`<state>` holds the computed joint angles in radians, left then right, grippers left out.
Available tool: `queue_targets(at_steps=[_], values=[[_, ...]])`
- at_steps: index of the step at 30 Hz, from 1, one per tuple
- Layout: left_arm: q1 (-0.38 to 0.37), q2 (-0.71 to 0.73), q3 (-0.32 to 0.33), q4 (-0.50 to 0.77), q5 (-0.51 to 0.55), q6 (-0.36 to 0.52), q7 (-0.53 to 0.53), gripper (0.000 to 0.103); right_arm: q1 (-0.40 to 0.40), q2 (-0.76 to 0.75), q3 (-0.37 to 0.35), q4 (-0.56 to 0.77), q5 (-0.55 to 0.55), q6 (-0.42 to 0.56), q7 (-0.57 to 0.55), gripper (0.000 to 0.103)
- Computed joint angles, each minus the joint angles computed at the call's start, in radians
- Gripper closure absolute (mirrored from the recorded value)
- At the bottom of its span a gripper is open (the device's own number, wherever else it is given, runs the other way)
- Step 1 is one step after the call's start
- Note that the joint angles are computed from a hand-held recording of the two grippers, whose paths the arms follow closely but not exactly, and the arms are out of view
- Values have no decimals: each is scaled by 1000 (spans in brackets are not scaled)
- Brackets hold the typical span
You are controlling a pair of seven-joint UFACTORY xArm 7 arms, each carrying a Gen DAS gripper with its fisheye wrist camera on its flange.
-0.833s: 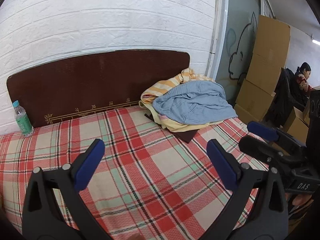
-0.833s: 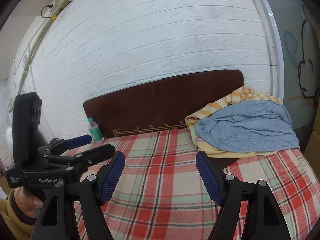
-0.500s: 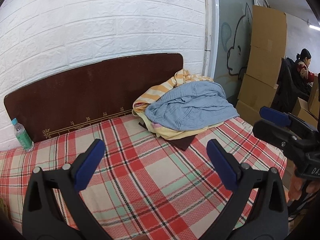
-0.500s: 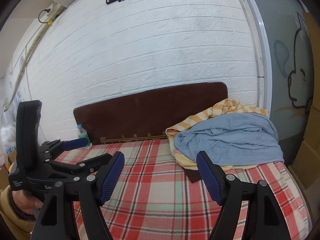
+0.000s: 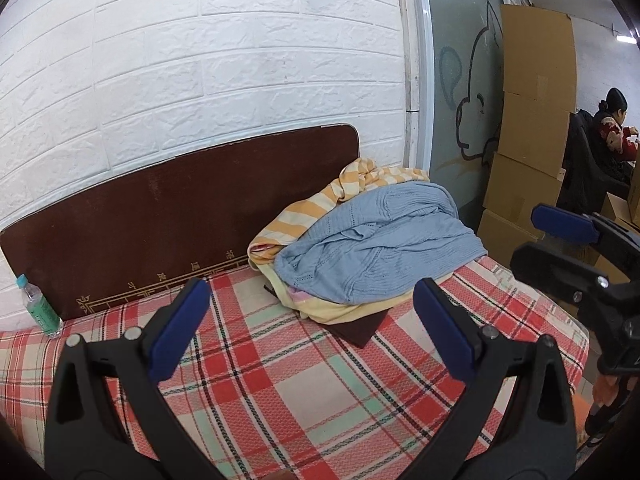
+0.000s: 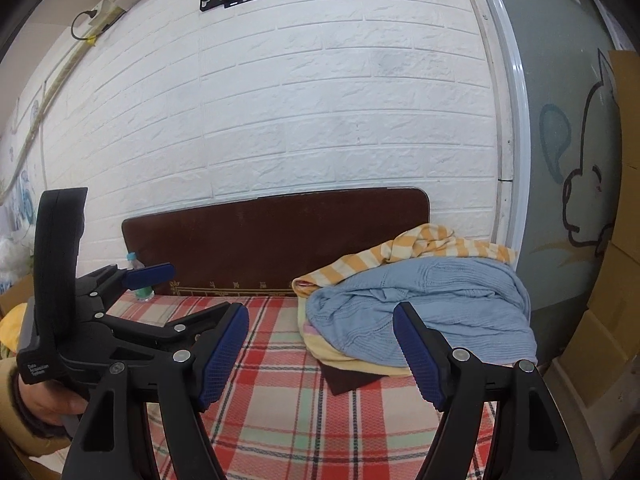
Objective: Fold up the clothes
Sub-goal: 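Move both grippers toward the light blue cardigan on the clothes pile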
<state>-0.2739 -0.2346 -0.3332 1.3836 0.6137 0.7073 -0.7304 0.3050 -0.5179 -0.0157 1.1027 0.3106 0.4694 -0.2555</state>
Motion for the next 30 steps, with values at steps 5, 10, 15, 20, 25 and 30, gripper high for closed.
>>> queue_targets(at_steps=[5,10,15,20,25,30], values=[[4,22,-14,22,60,10,-44,1,7,22,-14,-4,-1,-44,-31,27],[-9,50,1,44,62,24,-37,1,11,60,-28,9,13,-55,-60,27],[-31,99,24,78,64,35,-55,1,-2,107,-27,25,22,-45,-81,27],[-55,130,48,85,76,19,-76,1,-20,143,-25,35,37,-41,-97,27],[-68,151,76,71,60,3,-80,1,-50,194,-15,63,27,-37,-105,27],[-70,184,104,47,27,-27,-76,1,-94,323,26,139,-47,-16,-103,27]])
